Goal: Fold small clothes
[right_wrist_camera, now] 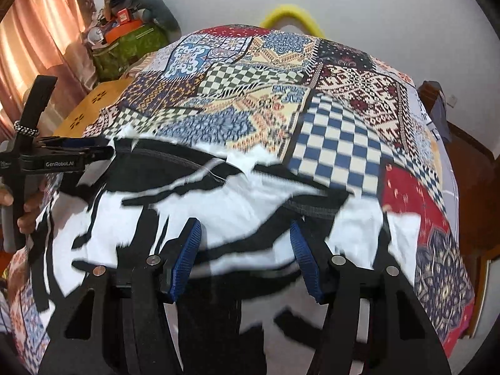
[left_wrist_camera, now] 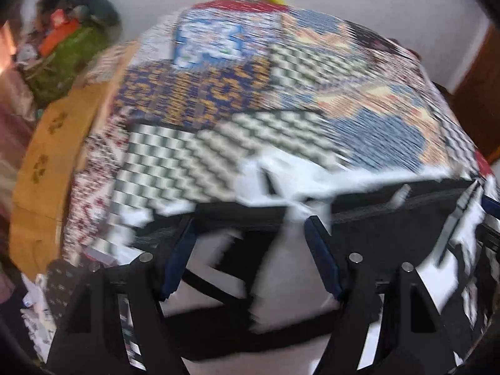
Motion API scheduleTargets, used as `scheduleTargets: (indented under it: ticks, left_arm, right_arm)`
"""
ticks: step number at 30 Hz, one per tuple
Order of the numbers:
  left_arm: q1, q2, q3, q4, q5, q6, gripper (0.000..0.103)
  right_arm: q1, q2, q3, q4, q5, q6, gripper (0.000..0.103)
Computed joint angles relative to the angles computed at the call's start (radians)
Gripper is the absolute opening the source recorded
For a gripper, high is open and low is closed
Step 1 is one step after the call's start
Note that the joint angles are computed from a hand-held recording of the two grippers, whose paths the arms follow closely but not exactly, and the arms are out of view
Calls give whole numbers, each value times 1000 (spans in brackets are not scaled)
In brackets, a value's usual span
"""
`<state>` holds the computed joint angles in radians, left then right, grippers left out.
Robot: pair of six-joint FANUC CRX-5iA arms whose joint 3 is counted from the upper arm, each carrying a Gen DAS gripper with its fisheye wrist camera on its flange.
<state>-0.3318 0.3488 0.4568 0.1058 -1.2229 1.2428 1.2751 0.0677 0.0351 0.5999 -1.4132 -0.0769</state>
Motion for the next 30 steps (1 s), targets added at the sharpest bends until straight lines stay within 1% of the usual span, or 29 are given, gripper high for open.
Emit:
scheduleTargets:
  ticks: [3,5,8,9,11,14,17,19,21,23,26,27,29,30]
  left_arm:
    - [41,33,38,18,-37,15,71]
    - [62,42,54,-8,-57,28,71]
    - [94,26,44,-34,-58,19,71]
    - [102,18,38,-30,-59,15,71]
    - [128,-13,3,13,-54,-13,71]
    - [142,-70,-63,74,-40,-71,71]
    - [127,-118,-119,107,-38,-129,71]
    - [102,-139,-147,112,-45,-161,71]
    - [78,-161,-183,119,-35,-191,72]
    - [53,-175,-212,104,-22,-208,76]
    - [24,-187,-247,51,-12,-210,77]
    - [20,-202,-271,36,10,-217,79]
    - [21,-243,-328,20,75,-244,89]
    - [22,-260,-348,8,98,-254,90]
  right_arm:
    - [-20,1,4,-13,7,1,55]
    - [-21,-1,7,-24,0,6,55]
    - [-2,10,27,-9,-43,-3,55]
    - [7,8,28,1,-43,-9,55]
    - [20,9,32,23,-33,-12,55]
    - [35,32,65,49,-17,10,57]
    - [37,62,103,39,36,60,60]
    - [31,91,135,16,57,100,60]
    - [25,122,167,-16,72,135,60]
    - [19,141,188,-52,79,159,60]
    - [17,161,212,-124,65,188,62]
    - [20,159,209,-131,61,190,63]
    - [39,153,196,-141,47,183,67]
    - [51,144,183,-137,44,167,69]
